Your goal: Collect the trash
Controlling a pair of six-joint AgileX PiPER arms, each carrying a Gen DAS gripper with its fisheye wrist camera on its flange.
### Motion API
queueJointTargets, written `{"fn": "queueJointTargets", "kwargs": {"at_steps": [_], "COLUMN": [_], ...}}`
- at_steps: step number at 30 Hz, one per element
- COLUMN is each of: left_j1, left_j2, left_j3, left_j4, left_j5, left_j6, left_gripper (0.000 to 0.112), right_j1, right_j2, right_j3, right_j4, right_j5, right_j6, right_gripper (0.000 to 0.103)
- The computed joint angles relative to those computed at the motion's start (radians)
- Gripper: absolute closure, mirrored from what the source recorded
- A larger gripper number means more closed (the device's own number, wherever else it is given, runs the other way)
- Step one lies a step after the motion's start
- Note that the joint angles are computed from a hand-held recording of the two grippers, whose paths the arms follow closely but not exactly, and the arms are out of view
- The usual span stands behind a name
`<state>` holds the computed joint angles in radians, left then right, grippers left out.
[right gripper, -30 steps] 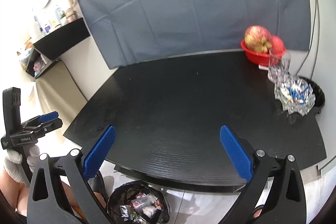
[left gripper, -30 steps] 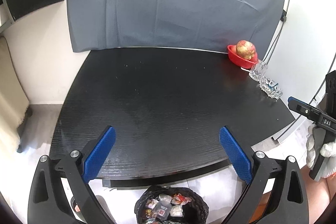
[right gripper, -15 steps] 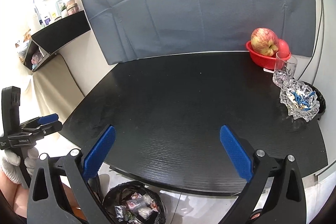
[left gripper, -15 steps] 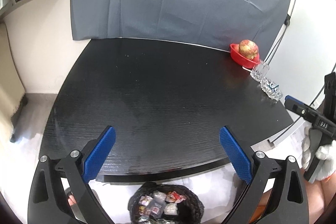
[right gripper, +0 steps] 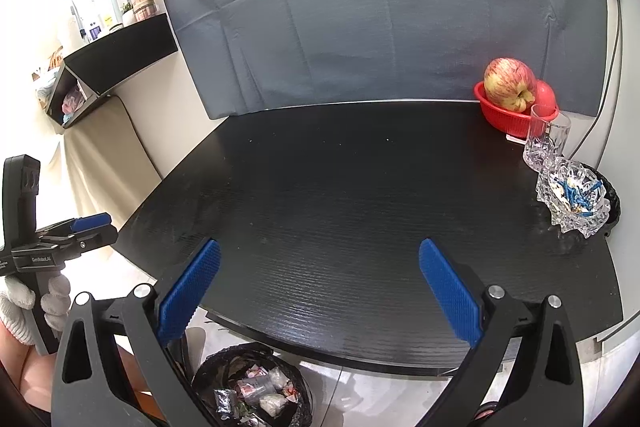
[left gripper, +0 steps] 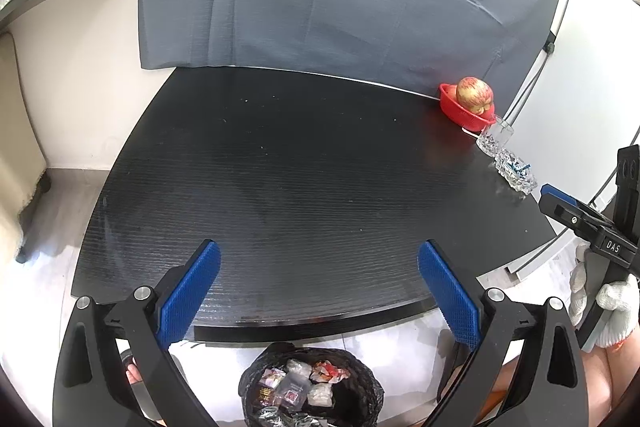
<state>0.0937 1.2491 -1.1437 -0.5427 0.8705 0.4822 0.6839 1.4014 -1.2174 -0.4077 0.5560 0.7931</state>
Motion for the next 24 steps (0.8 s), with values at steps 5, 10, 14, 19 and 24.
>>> {"fn": "queueJointTargets", "kwargs": {"at_steps": [5,10,14,19,24], "left_j1": [0.008,0.010,0.011,0.007,-0.001], "left_j2": [-0.003,-0.005,-0.006,-0.008,-0.002], "left_j3": [0.001,0.003,0.005,0.011,0.006], "left_j4": [-0.010,-0.005,-0.007,-0.007,0.007], "left_j5": [0.008,0.008,0.006,0.001,0.007], "left_j6": [0.013,0.012,0.011,0.017,0.010], "left_gripper": [0.016,0.016,0.016,0.016,0.016], "right_j1": [0.004,0.006,0.006,0.007,0.018], "right_j2": [0.002,0.007,0.007,0.005,0.003], "right_j3": [-0.004,-0.007,-0.005,-0.001,0.002], "right_j4": [0.002,0.000,0.006,0.012,-0.011], "right_j5": [0.007,0.008,0.003,-0.001,0.007], "right_j6": [0.000,0.003,-0.003,-0.007,0.021], "right_gripper": [0.004,0.004,0.004,0.004,0.004]}}
